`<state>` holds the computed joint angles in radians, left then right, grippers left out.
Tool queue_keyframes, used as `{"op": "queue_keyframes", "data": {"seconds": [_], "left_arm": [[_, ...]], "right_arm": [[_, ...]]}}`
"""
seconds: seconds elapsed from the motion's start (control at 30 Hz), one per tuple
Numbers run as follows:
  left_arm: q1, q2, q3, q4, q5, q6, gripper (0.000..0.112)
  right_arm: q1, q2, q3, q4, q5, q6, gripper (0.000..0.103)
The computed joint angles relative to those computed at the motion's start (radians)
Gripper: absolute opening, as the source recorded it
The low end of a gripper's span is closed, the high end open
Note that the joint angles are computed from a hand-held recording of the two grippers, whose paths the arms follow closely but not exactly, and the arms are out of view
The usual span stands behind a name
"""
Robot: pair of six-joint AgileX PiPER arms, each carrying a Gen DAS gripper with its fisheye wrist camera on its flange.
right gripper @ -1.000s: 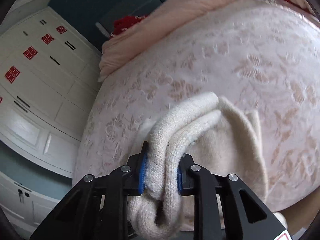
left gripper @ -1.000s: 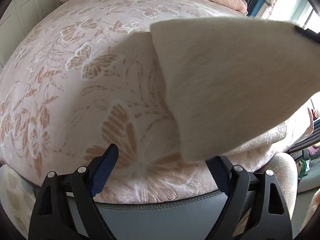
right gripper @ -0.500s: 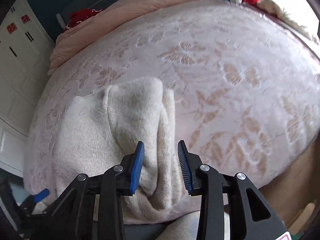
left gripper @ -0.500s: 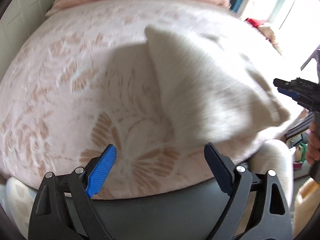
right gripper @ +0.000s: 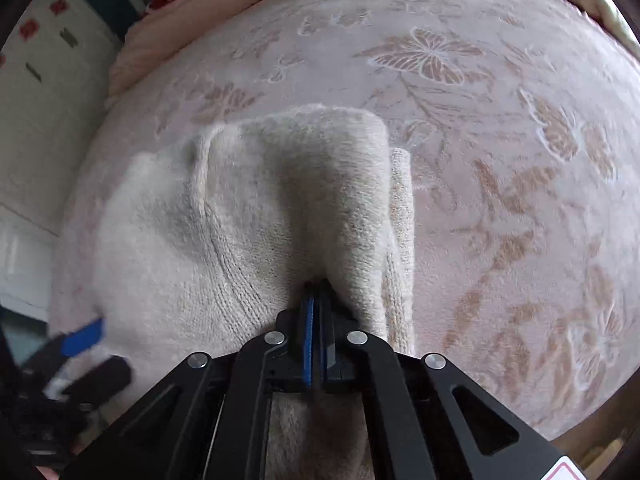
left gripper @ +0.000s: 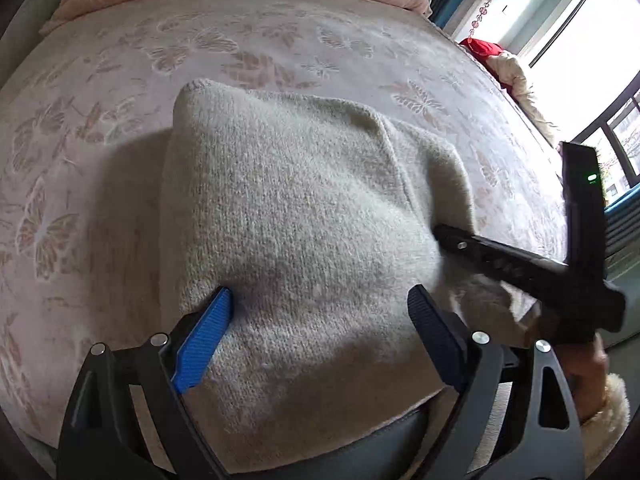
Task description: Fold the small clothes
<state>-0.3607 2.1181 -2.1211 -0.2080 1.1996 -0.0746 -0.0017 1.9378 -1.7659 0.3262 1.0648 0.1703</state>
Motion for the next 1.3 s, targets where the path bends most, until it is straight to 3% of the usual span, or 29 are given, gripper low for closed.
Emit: {"op": "queue_keyframes", "data": {"seconds": [0.03,0.1,0.23,0.27,0.33,0.4,0.5,0.63,0.73,0.83,0.97,1.13,1.2,1.23,1.3], "left_arm": [[-0.014,-0.006,0.007,0.035,-0.01,0.007,0.087],[-0.036,-0.002,-0.012,0.083,0.012,0.017,0.087],[-0.019,-0.056,0.028,0.034,0.005,0.023,0.088],[-0.015,-0.063,0.034,0.029,0.01,0.021,0.088],[-0.016,-0.071,0.053,0.034,0.004,0.022,0.088],[-0.022,-0.073,0.062,0.035,0.007,0.028,0.088],[-0.047,-0.104,0.077,0.079,0.012,0.013,0.089],[-0.044,-0.172,0.19,0.049,0.002,0.022,0.091],[-0.049,-0.175,0.271,0.065,-0.016,-0.004,0.091],[-0.093,-0.215,0.344,0.164,-0.065,-0.018,0.091],[-0.069,-0.244,0.363,0.125,-0.056,-0.019,0.091],[-0.022,-0.232,0.379,0.133,-0.016,-0.06,0.091],[-0.005,-0.23,0.39,0.13,-0.015,-0.064,0.091],[-0.001,-0.226,0.387,0.137,-0.01,-0.069,0.091],[0.006,-0.229,0.378,0.131,-0.007,-0.068,0.091]], "right_arm": [[-0.011,-0.028,-0.001,0.022,0.014,0.003,0.0],[0.029,-0.126,0.028,-0.055,0.003,0.029,0.012],[0.082,-0.279,0.187,-0.045,0.005,-0.006,0.012],[0.111,-0.284,0.22,-0.077,0.015,-0.002,0.011],[0.162,-0.278,0.297,-0.213,-0.004,0.014,0.0],[0.147,-0.299,0.384,-0.221,-0.076,0.029,0.0],[0.1,-0.353,0.368,-0.151,-0.05,0.062,0.0],[0.149,-0.351,0.377,-0.292,-0.03,0.104,0.0],[0.125,-0.338,0.457,-0.324,-0.091,0.135,0.002],[0.069,-0.37,0.404,-0.203,-0.038,0.12,0.002],[0.13,-0.392,0.27,-0.189,0.027,0.115,0.013],[0.226,-0.237,0.13,-0.268,0.088,0.085,0.013],[0.215,-0.121,0.105,-0.334,0.094,0.085,0.0],[0.186,-0.088,0.11,-0.31,0.055,0.078,0.0],[0.156,-0.047,0.029,-0.266,0.098,0.087,0.0]]}}
